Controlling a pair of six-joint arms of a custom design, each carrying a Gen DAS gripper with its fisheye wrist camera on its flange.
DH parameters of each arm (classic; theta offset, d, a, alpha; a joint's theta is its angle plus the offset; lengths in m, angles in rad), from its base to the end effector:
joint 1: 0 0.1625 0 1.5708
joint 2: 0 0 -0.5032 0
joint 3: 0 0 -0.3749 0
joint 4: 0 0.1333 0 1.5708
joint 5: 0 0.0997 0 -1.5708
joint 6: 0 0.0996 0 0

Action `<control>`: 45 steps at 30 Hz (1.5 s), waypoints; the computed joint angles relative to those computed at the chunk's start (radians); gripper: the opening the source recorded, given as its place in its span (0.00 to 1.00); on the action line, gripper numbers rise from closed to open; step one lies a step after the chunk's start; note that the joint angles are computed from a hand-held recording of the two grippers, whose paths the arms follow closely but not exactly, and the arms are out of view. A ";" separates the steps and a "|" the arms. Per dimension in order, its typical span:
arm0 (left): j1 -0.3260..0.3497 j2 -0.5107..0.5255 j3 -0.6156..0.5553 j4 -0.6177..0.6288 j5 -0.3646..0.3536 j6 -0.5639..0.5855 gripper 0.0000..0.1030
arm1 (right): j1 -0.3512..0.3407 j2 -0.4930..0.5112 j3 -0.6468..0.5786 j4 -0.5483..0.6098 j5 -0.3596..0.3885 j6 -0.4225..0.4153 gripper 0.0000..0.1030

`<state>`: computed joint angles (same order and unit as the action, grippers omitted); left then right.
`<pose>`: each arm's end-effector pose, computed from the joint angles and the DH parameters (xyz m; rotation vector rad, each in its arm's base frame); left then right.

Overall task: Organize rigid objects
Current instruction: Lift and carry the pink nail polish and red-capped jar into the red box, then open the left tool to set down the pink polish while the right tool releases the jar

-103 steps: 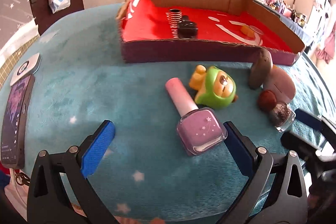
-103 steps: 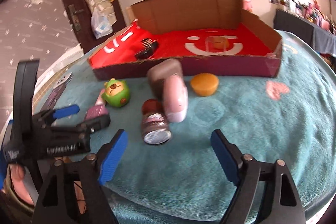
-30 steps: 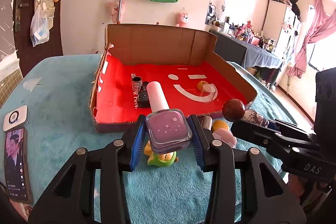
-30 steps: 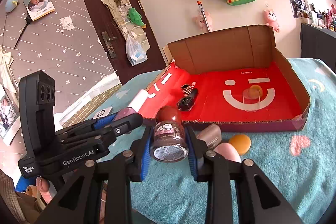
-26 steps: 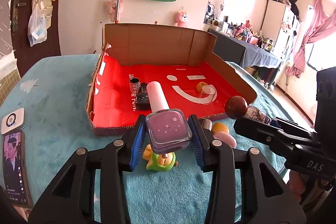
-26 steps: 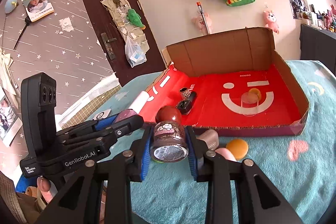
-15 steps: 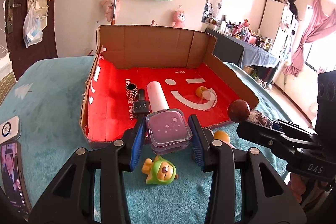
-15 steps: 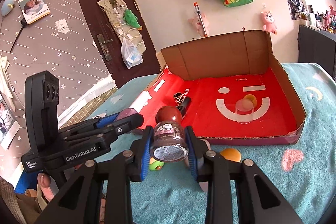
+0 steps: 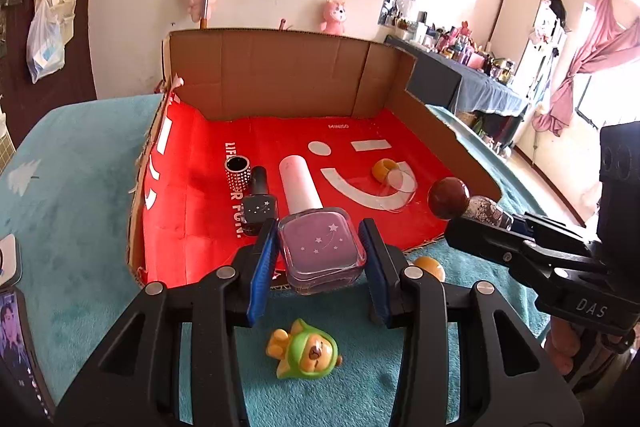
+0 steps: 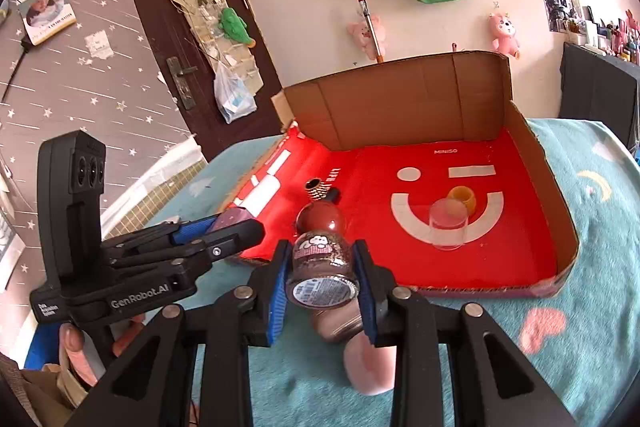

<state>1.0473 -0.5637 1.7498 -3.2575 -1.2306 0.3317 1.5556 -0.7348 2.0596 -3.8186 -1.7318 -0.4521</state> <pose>-0.2050 -0.6883 0.0493 1.0338 2.5607 -0.7475 0.1082 -0.6049 0.1564 0.4495 -2.4937 1.1777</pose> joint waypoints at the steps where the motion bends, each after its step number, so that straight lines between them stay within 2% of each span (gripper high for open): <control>1: 0.002 0.003 -0.010 0.016 0.003 -0.003 0.37 | 0.001 0.000 -0.011 0.014 -0.011 -0.002 0.32; 13: 0.022 0.049 -0.119 0.173 0.032 -0.036 0.37 | -0.015 0.006 -0.109 0.149 -0.080 0.009 0.32; 21: 0.039 0.088 -0.204 0.293 0.063 -0.066 0.37 | -0.024 0.030 -0.187 0.248 -0.170 0.024 0.32; 31: 0.055 0.131 -0.287 0.374 0.083 -0.094 0.36 | -0.037 0.046 -0.265 0.388 -0.220 0.073 0.32; 38: 0.060 0.140 -0.308 0.368 0.093 -0.096 0.36 | -0.045 0.060 -0.295 0.417 -0.242 0.088 0.32; 45: 0.055 0.159 -0.330 0.339 0.137 -0.091 0.36 | -0.042 0.079 -0.318 0.386 -0.288 0.075 0.32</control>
